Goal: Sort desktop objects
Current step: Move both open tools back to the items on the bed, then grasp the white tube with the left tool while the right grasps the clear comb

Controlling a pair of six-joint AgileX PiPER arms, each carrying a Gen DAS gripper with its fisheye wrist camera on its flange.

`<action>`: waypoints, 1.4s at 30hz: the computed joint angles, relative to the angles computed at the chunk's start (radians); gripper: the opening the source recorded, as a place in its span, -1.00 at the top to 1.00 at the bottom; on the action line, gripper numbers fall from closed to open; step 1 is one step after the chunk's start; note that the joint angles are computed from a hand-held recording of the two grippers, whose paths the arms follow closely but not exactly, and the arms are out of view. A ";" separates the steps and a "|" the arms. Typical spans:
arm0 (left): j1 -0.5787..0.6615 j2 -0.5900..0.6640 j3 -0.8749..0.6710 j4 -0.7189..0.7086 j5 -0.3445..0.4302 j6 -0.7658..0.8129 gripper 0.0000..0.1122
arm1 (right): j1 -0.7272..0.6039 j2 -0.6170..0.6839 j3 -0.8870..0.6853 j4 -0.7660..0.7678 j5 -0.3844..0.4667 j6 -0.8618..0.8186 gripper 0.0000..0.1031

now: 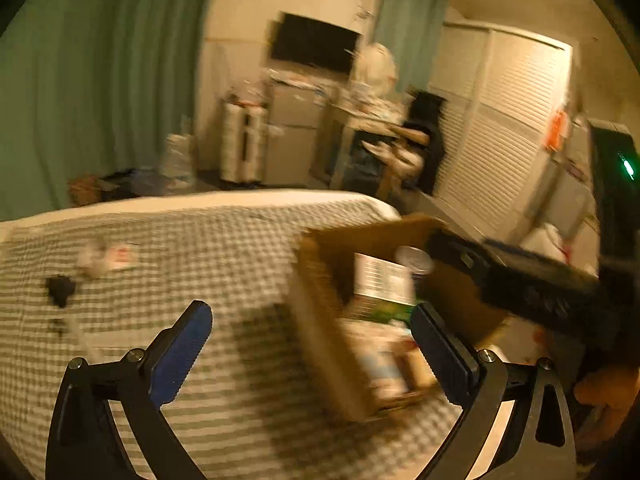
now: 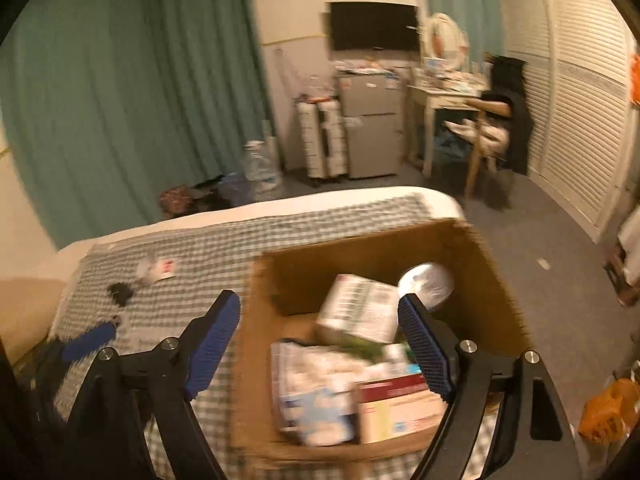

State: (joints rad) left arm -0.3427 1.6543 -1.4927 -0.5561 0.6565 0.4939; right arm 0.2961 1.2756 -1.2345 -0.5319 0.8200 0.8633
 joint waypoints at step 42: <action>0.464 0.695 -0.416 -0.029 0.032 -0.008 0.81 | 0.134 1.116 -0.848 0.409 -0.123 -0.817 -0.57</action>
